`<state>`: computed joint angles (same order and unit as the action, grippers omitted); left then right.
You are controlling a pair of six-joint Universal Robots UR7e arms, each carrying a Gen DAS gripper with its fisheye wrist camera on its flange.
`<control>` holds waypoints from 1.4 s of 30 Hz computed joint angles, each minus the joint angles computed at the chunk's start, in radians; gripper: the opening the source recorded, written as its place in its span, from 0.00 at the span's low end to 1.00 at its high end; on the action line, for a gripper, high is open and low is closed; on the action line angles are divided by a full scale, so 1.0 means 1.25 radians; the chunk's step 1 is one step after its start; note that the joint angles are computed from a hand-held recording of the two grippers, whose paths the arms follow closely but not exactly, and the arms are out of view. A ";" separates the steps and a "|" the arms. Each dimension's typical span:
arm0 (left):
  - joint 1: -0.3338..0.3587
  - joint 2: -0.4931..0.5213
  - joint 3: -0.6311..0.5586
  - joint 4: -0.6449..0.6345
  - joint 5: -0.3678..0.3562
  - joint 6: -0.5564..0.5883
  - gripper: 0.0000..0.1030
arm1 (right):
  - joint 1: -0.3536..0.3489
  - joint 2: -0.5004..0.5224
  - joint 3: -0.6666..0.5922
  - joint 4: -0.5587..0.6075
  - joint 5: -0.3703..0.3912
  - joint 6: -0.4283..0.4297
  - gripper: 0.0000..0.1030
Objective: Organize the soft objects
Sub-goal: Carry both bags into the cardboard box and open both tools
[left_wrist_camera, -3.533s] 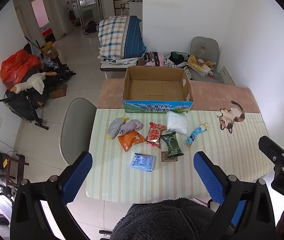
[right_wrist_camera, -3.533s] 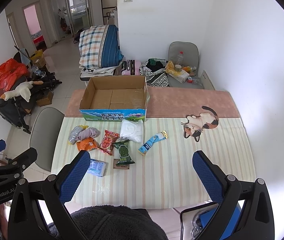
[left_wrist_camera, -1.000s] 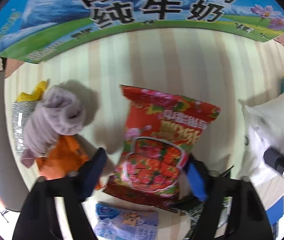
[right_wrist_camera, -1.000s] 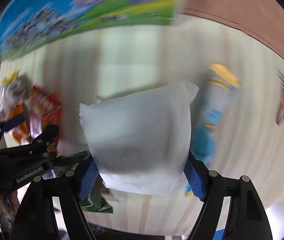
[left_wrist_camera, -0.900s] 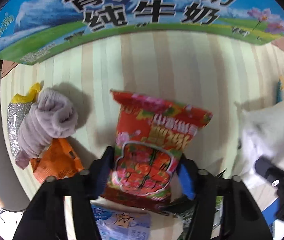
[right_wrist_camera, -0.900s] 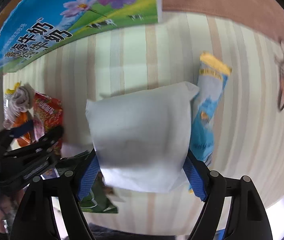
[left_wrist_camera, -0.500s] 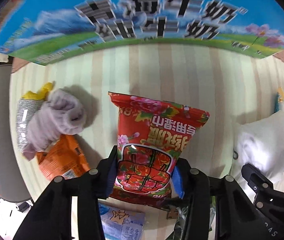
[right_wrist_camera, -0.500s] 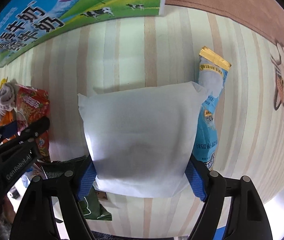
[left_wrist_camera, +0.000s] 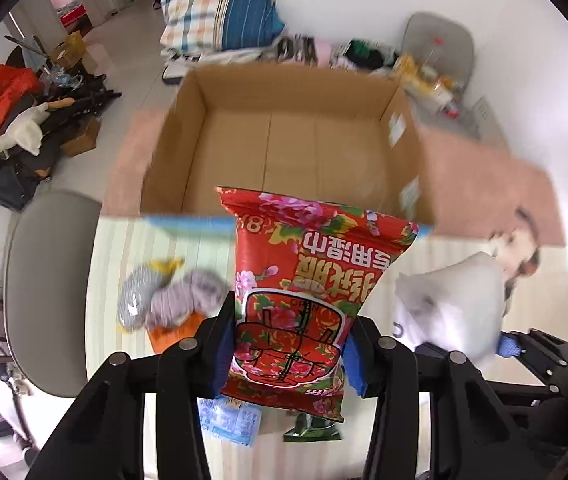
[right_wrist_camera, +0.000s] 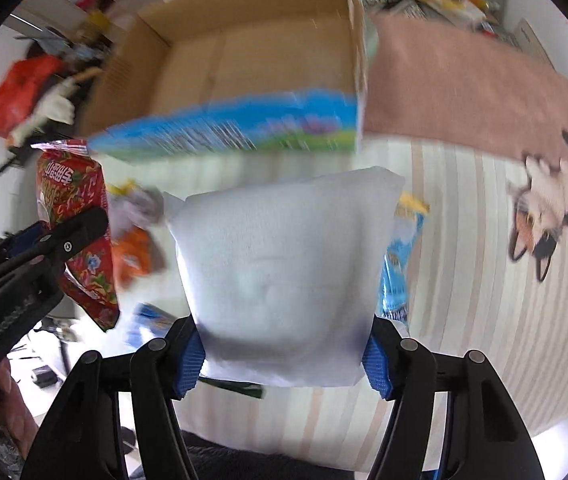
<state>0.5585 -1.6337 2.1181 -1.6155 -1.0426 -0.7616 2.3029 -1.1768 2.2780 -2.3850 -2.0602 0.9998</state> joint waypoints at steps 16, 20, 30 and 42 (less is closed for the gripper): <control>0.314 0.475 -0.449 -0.026 -0.085 0.193 0.41 | -0.239 0.136 -0.324 0.066 -0.061 -0.184 0.65; 0.374 0.594 -0.544 0.017 -0.099 0.218 0.41 | -0.325 0.229 -0.398 0.061 -0.064 -0.227 0.65; 0.429 0.697 -0.617 0.035 -0.115 0.287 0.42 | -0.397 0.358 -0.522 0.112 -0.100 -0.286 0.66; 0.411 0.666 -0.623 0.045 -0.095 0.280 0.68 | -0.397 0.341 -0.518 0.130 -0.114 -0.275 0.88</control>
<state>1.0721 -0.8007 1.3392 -1.5591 -1.1616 -0.4121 1.8065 -0.7501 1.6306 -2.2229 -2.2028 0.6558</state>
